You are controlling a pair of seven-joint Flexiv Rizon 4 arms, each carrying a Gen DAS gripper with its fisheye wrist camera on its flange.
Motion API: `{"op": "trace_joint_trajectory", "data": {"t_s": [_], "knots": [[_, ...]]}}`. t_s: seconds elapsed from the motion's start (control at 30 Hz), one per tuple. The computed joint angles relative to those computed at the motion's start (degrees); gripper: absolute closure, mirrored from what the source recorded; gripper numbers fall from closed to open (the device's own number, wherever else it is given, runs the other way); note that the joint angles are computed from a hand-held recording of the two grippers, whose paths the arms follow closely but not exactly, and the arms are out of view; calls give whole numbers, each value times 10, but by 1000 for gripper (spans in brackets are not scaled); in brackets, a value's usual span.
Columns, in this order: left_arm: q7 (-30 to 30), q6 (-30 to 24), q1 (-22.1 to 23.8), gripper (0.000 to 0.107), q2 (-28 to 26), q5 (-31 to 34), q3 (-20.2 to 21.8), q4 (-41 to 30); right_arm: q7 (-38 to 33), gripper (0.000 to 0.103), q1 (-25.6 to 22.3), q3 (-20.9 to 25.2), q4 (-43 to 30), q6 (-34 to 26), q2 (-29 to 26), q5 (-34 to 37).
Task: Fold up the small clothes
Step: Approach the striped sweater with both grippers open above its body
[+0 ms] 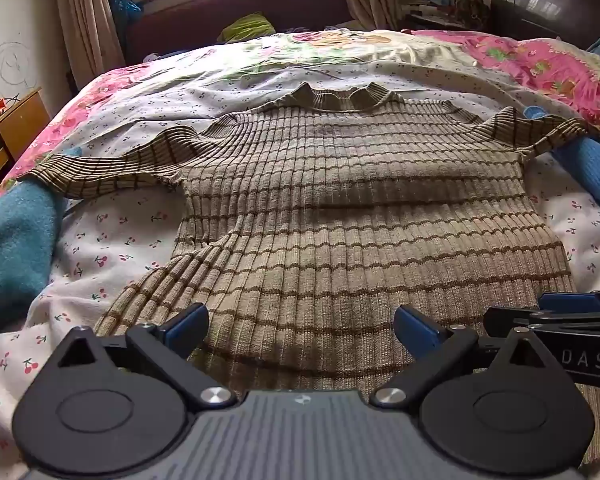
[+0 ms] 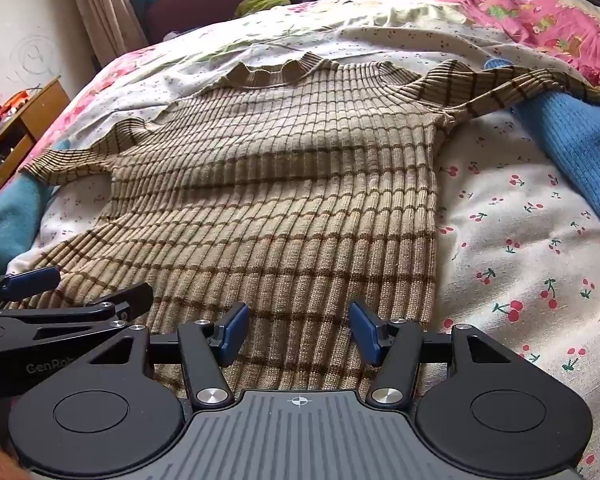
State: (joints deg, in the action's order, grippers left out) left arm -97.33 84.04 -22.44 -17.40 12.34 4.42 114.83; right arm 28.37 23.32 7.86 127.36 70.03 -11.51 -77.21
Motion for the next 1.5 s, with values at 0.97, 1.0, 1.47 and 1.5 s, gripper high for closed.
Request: {"op": "trace_joint_trajectory", "data": {"t_s": [0.97,1.0,1.47,1.5], "knots": [[95,18,37,4,-18,-99,-71,-8,103,47,-51,-13,6,32,12,-100],[101,18,35,4,-23,-103,-71,-14,105,47,-56,-12,5,33,12,-101],[132,1,5,4,-65,-130,-68,-78,162,47,-109,-16,-4,63,8,-174],[132,-1,3,4,-68,-129,-66,-82,168,47,-114,-17,-5,67,8,-183]]}}
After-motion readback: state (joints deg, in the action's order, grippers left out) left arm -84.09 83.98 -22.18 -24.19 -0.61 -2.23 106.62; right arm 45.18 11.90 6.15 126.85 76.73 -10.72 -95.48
